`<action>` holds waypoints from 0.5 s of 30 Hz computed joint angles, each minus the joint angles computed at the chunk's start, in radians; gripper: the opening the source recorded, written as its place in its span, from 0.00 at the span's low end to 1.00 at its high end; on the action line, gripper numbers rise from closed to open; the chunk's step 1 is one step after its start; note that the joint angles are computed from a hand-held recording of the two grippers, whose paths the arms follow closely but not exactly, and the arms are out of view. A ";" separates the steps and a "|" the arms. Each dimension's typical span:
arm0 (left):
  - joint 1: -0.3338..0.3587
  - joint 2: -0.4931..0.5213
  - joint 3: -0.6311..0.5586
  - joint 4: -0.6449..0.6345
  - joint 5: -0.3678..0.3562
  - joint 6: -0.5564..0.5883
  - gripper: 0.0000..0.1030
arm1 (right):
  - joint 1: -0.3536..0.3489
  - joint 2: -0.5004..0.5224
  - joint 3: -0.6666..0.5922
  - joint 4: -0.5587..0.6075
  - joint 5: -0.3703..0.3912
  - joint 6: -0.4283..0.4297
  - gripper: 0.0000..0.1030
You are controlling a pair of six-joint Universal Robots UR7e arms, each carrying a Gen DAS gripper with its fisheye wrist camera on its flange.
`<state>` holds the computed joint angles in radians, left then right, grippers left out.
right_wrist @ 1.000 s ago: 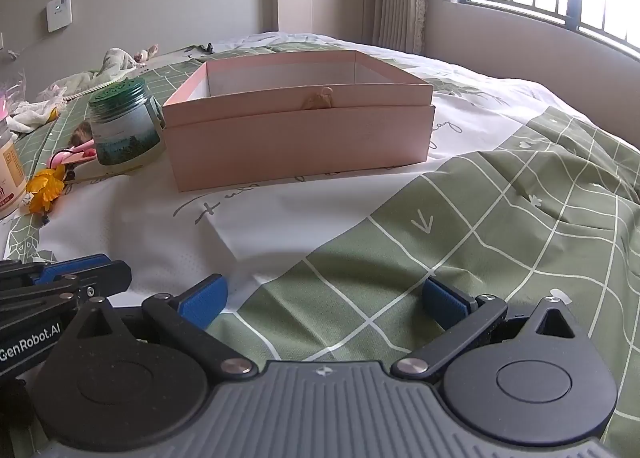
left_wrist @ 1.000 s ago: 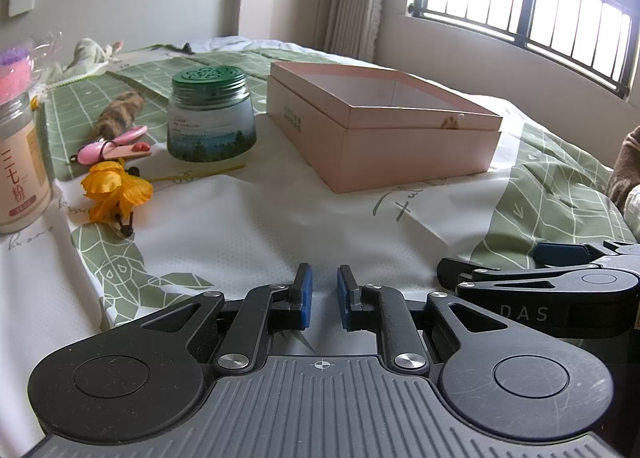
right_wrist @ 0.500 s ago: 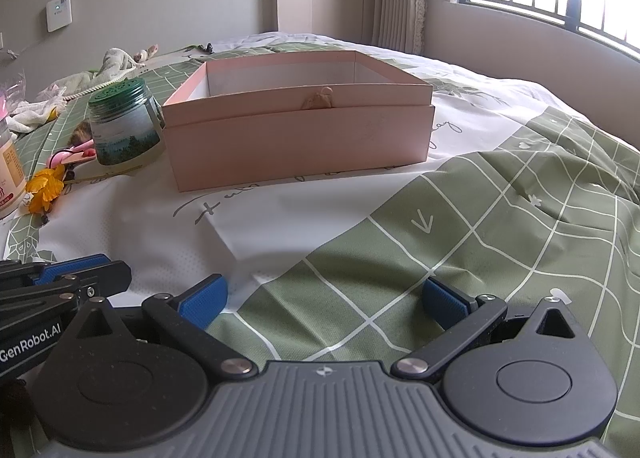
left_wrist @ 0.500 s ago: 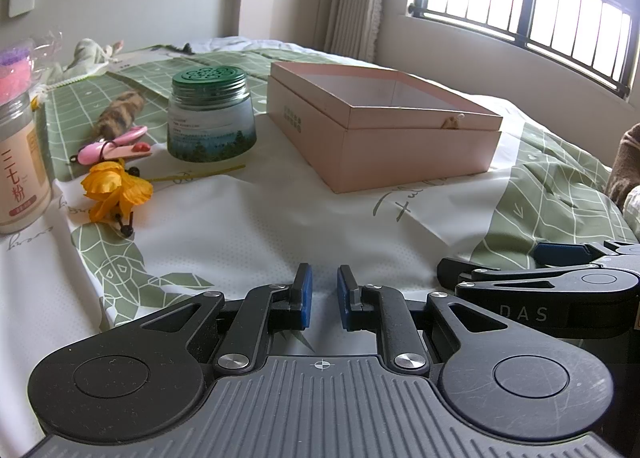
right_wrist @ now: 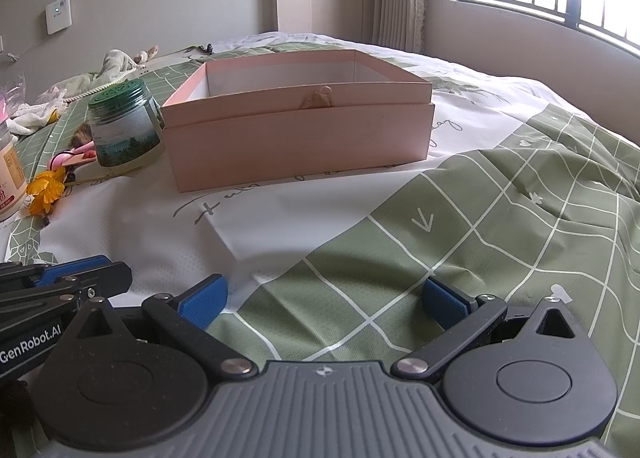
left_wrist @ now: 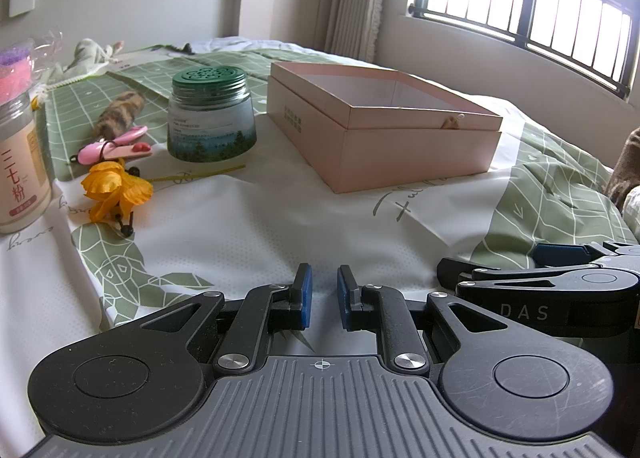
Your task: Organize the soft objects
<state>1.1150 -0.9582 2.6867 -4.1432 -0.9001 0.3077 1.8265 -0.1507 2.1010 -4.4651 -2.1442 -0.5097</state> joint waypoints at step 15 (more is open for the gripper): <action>-0.006 0.001 -0.002 0.005 0.004 -0.005 0.17 | -0.001 0.000 0.000 0.000 0.001 0.000 1.00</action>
<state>1.1090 -0.9574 2.6843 -4.1385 -0.8961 0.3025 1.8255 -0.1508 2.1013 -4.4654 -2.1429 -0.5094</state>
